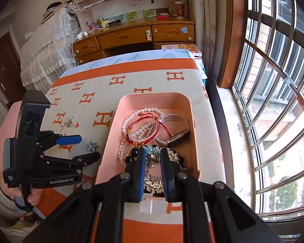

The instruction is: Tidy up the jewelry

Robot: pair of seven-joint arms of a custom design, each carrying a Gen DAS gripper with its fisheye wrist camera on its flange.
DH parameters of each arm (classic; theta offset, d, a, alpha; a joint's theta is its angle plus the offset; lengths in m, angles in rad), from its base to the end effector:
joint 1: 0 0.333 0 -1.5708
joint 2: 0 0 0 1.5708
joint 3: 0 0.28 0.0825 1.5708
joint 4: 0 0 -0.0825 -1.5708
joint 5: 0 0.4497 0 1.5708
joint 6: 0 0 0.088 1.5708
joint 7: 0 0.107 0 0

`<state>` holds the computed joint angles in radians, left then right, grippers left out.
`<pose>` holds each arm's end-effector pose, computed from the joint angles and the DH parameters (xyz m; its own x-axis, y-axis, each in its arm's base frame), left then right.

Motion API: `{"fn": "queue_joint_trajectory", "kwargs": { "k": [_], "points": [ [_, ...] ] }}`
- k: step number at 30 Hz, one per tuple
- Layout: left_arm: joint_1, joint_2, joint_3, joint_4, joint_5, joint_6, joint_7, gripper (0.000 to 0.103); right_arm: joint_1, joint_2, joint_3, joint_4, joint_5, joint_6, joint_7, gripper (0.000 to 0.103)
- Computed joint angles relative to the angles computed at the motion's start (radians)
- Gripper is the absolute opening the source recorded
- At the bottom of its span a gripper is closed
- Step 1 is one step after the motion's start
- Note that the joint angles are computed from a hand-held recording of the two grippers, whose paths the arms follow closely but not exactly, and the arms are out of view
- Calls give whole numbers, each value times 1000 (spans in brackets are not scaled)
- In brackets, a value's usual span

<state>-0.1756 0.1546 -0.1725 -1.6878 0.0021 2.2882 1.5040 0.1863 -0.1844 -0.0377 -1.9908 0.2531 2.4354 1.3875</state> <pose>0.6648 -0.2350 0.4987 -0.2821 -0.9579 0.0533 -0.8720 0.2328 -0.4305 0.6137 0.0913 0.5639 0.2344 -0.9615 -0.1433 -0.7936 -0.1041 -0.5995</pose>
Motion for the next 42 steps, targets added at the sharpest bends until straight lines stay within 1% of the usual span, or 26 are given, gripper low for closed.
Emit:
{"fn": "queue_joint_trajectory", "kwargs": {
  "k": [2,3,4,5,6,7,8,10,13,16,19,22,27,30,32,33,35,37,39,41,42],
  "points": [
    [-6,5,2,4,27,4,-14,62,5,-10,-5,-24,29,35,-17,14],
    [-8,5,3,3,39,8,-24,59,7,-15,-7,-37,41,52,-20,14],
    [-9,2,3,0,40,14,-28,53,10,-19,-10,-48,60,67,-23,14],
    [-9,1,3,-3,41,20,-29,49,15,-23,-15,-59,87,77,-28,14],
    [-10,-2,3,-5,46,26,-30,38,20,-26,-22,-68,117,81,-35,14],
    [-10,-3,2,-7,51,31,-26,20,24,-31,-28,-79,148,83,-43,14],
    [-12,-6,1,-10,56,33,-21,19,28,-35,-32,-90,175,85,-48,14],
    [-18,-12,2,-15,90,33,-36,18,32,-41,-39,-108,212,87,-58,14],
    [-20,-33,5,-32,119,41,-70,18,33,-56,-41,-137,231,94,-67,14],
    [-12,-61,3,-40,106,57,-78,18,36,-76,-45,-163,244,115,-83,14],
    [-7,-89,-4,-41,86,91,-68,18,36,-89,-46,-179,232,149,-79,14],
    [-8,-92,-13,-18,67,115,-40,18,51,-93,-63,-184,265,168,-99,14],
    [-33,-9,-25,112,65,111,2,18,66,-105,-76,-199,307,193,-136,14],
    [-52,72,-26,212,55,97,20,18,65,-107,-73,-201,297,194,-134,14],
    [-66,128,-23,274,49,78,21,18,63,-115,-69,-210,286,211,-125,15],
    [-75,156,-20,304,52,62,19,19,65,-119,-71,-215,286,219,-126,15],
    [-89,201,-15,352,52,27,17,30,66,-126,-72,-223,279,231,-122,15],
    [-100,217,-8,363,56,14,7,56,70,-131,-75,-230,272,239,-118,19],
    [-105,189,-3,317,63,51,-3,66,73,-134,-77,-235,264,244,-116,21],
    [-109,148,6,260,89,94,-20,69,78,-134,-79,-234,258,244,-117,21],
    [-113,129,13,233,113,110,-40,74,81,-131,-81,-232,258,243,-120,21]
  ]
}}
